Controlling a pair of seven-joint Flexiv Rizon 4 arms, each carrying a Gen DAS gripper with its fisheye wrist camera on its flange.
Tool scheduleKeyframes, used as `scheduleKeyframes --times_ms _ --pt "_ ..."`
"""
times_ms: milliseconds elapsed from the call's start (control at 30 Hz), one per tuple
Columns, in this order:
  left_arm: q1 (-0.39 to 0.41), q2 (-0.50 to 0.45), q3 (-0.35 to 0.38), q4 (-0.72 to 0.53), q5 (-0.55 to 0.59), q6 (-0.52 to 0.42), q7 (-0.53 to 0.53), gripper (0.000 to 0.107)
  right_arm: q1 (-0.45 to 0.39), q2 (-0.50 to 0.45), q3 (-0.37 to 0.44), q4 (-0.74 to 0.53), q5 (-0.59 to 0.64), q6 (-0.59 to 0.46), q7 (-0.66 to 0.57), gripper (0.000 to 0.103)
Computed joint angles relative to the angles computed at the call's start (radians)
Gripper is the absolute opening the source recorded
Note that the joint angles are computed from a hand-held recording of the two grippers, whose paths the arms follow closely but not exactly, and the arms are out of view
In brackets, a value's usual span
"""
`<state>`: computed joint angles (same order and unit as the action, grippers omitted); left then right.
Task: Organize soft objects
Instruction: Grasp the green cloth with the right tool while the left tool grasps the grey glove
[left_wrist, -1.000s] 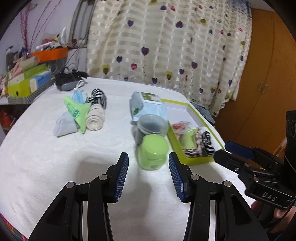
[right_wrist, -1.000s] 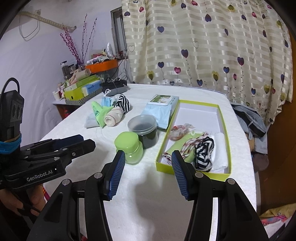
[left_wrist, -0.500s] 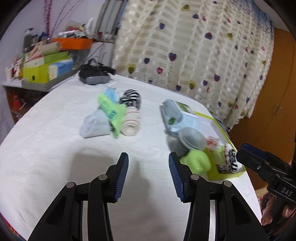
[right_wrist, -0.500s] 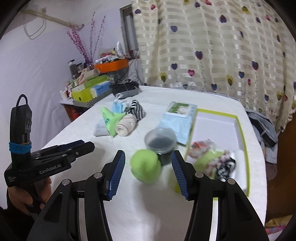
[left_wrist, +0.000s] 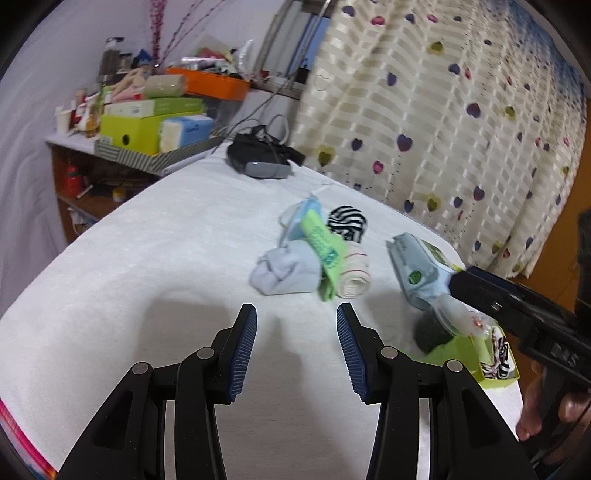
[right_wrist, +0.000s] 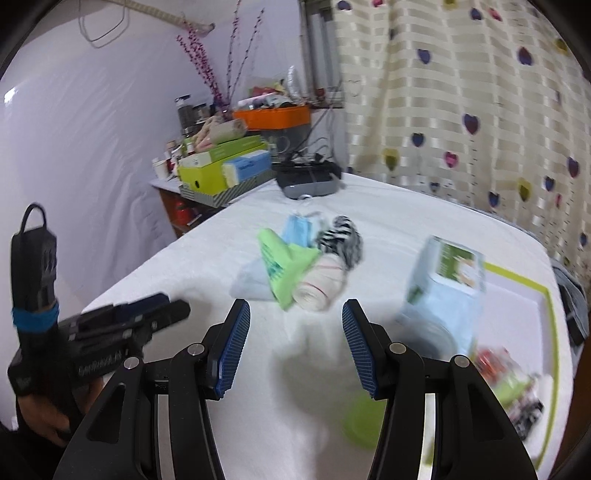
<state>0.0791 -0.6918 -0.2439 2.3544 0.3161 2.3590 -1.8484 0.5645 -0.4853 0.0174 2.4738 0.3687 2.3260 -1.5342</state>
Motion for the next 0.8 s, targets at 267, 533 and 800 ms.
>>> scheduleKeyframes --times_ms 267,533,800 --pt "0.100 -0.055 -0.018 -0.013 0.069 0.021 -0.034 0.044 0.014 -0.094 -0.055 -0.193 -0.077 -0.181 0.028 0.053" --pt "0.172 -0.088 -0.047 -0.028 0.123 0.009 -0.057 0.044 0.072 -0.203 -0.178 -0.363 -0.135 -0.368 0.140 0.053" --pt "0.179 -0.104 -0.061 -0.048 0.124 -0.008 -0.064 0.044 -0.054 -0.218 -0.085 -0.339 -0.229 -0.297 0.252 0.013"
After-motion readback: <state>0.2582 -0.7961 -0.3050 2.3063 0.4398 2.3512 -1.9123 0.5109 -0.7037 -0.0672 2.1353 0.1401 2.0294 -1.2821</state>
